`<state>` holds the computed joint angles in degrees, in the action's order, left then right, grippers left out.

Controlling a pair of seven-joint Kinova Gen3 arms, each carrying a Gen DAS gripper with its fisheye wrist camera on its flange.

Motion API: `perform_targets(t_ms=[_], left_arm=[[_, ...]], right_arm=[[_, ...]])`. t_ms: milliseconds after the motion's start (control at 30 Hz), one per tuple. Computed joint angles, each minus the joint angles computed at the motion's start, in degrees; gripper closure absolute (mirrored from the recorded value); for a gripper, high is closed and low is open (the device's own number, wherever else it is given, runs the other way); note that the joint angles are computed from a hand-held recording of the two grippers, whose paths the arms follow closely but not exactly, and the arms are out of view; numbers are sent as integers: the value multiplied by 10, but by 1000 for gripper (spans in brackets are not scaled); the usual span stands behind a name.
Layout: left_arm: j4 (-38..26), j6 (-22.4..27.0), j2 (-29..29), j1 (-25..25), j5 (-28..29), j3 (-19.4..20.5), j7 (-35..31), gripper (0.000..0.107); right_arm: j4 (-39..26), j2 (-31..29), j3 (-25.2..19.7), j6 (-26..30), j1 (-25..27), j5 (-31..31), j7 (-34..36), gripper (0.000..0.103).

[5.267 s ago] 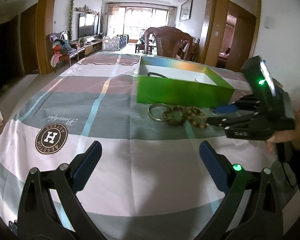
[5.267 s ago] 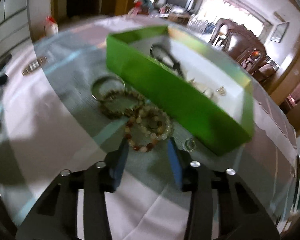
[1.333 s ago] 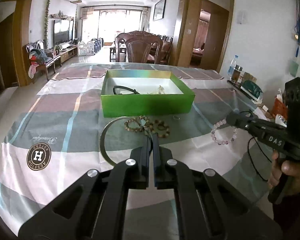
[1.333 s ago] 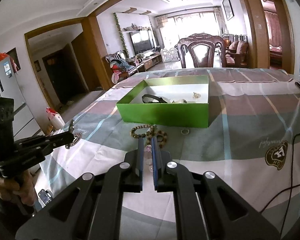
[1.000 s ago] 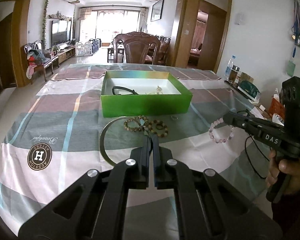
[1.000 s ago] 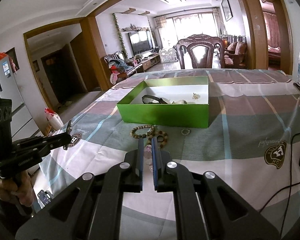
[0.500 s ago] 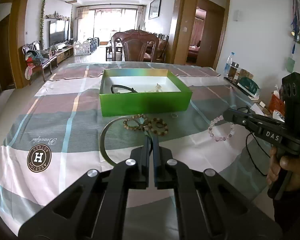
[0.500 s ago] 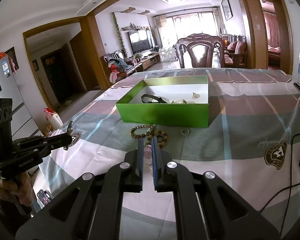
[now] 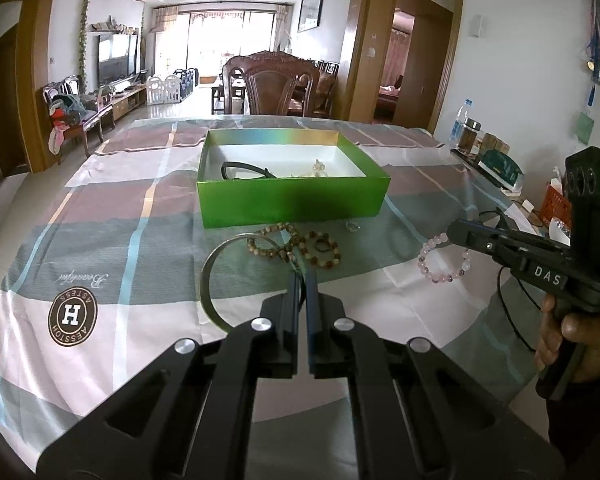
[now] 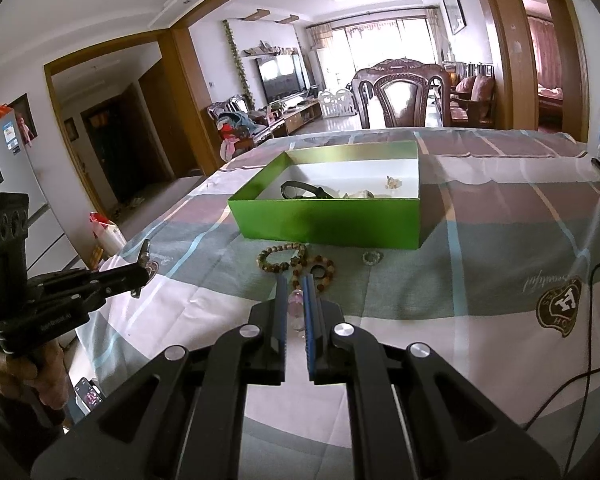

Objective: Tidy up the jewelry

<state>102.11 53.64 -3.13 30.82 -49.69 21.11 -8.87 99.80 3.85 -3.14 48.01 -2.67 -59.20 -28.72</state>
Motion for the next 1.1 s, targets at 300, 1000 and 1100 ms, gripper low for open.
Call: perform_targets(t_ms=[300, 1000, 1100], left_arm=[[-26, -14, 6, -13, 10, -17, -47, 104], [-346, -27, 246, -121, 246, -185, -370, 37], [-301, -47, 217, -66, 203, -234, -320, 36]], right_arm=[[-18, 10, -2, 10, 3, -7, 1, 95], [-487, 316, 43, 33, -128, 258, -368, 71], [-435, 282, -30, -1, -78, 279, -380, 48]])
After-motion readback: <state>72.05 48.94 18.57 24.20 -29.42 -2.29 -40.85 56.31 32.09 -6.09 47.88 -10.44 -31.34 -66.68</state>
